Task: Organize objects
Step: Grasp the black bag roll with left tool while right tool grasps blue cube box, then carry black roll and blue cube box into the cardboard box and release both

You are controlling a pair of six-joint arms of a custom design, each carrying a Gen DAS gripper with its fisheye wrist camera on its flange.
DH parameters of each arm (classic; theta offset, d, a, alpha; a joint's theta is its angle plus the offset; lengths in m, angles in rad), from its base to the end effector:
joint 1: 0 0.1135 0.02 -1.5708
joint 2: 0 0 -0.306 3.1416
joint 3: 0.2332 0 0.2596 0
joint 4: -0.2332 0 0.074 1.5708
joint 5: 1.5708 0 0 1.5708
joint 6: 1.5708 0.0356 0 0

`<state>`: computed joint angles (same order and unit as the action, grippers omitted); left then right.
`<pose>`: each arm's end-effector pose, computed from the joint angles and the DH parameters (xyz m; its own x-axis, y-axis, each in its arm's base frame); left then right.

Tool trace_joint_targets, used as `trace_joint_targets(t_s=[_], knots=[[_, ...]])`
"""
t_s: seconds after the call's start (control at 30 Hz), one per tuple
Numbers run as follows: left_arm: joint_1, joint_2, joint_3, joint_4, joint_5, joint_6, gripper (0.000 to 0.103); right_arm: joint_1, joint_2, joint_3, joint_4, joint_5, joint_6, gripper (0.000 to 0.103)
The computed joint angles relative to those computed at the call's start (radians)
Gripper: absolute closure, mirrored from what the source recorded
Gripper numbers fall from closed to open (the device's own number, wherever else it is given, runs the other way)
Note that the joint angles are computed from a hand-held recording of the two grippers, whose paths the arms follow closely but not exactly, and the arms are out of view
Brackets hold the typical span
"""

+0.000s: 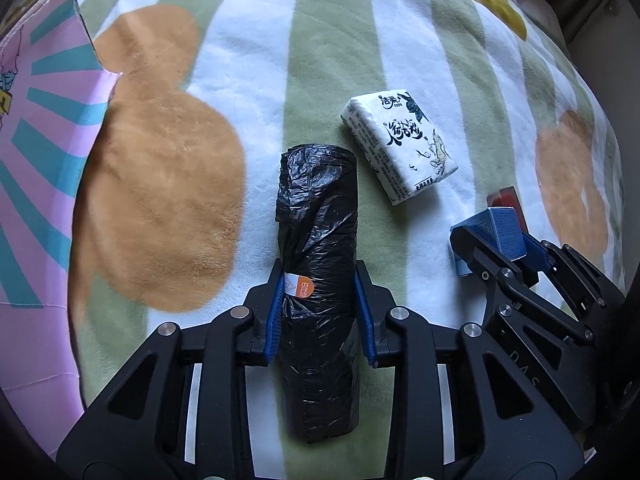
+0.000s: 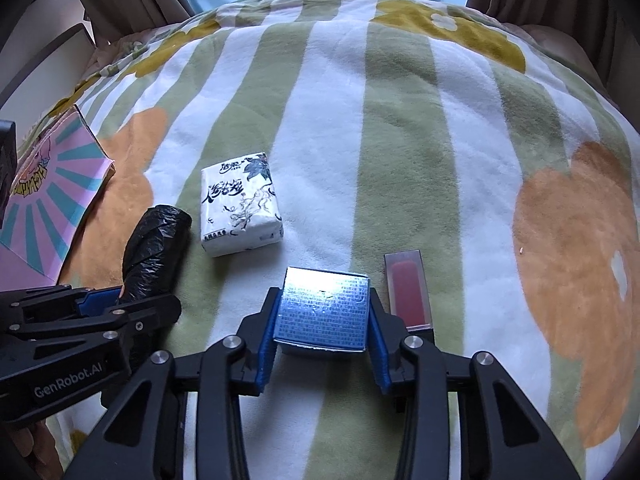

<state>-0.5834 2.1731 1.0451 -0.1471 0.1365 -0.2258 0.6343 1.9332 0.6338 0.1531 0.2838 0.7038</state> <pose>0.3208 -0.2176 0.0586 -0.9077 0.3334 -0.2549 0.3854 0.9025 -0.1921 0.2464 0.1689 0.0738 -0.8676 0.1329 -0.4791 0.1121 0.9911 0.0720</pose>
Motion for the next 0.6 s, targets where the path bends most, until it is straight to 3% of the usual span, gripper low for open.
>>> trace_joint_targets(t_s=[0.33, 0.6], knots=[[0.034, -0.105, -0.058, -0.002, 0.037, -0.002, 0.075, 0.023, -0.102, 0.027, -0.121, 0.005, 0.011, 0.067], [0.058, -0.27, -0.056, -0.128, 0.056, 0.006, 0.075, 0.071, -0.284, 0.159, -0.449, 0.052, 0.056, 0.067]])
